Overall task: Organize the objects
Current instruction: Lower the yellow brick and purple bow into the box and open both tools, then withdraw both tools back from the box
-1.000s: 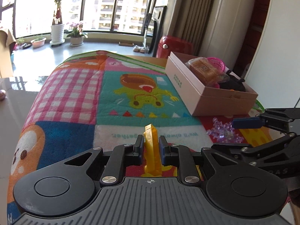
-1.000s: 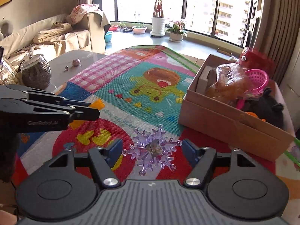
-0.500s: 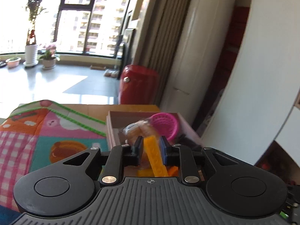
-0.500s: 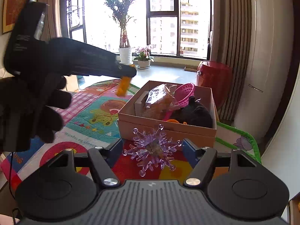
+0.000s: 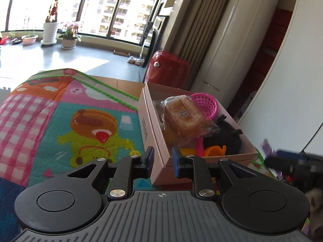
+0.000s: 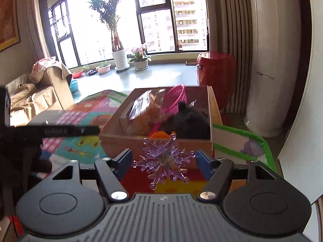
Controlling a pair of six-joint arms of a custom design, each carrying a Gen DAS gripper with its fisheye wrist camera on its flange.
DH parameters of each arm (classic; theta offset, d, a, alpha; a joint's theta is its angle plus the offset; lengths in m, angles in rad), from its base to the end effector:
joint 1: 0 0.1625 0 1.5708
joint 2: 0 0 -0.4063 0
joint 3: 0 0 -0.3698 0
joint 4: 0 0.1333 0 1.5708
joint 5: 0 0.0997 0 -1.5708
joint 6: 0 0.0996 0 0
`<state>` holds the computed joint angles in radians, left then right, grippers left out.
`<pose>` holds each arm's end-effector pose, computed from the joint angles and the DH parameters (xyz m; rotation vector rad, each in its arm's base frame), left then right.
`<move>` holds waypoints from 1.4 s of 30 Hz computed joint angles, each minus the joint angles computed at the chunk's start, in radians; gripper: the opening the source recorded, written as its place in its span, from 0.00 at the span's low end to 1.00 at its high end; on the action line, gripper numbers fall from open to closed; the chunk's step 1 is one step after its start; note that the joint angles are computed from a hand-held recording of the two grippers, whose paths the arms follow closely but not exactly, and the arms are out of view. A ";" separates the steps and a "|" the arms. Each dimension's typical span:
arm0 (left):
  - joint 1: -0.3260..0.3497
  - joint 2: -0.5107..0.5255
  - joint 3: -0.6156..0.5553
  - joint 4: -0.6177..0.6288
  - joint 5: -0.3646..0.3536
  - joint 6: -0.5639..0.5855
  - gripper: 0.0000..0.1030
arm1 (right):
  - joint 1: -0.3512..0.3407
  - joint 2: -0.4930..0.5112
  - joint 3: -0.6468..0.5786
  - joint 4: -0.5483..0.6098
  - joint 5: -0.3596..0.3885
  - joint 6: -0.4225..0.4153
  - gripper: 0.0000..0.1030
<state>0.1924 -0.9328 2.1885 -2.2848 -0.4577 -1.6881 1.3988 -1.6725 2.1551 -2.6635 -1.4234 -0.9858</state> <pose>-0.3690 -0.2987 0.0482 0.0367 2.2648 -1.3644 0.0731 -0.4435 0.3715 1.1694 -2.5489 0.8522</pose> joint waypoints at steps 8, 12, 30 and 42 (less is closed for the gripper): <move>-0.022 -0.024 0.034 -0.015 -0.020 -0.022 0.22 | 0.200 0.304 -0.278 -0.067 -0.149 0.309 0.79; -0.034 -0.053 0.065 0.031 -0.025 -0.093 0.22 | 0.107 0.219 -0.175 -0.130 -0.094 0.186 0.79; 0.120 0.048 -0.166 0.384 -0.016 -0.129 0.85 | 0.006 0.249 0.018 -0.371 -0.250 -0.171 0.58; 0.188 -0.148 -0.097 0.742 0.053 -0.370 0.95 | 0.189 0.442 0.022 -0.569 -0.279 -0.066 0.58</move>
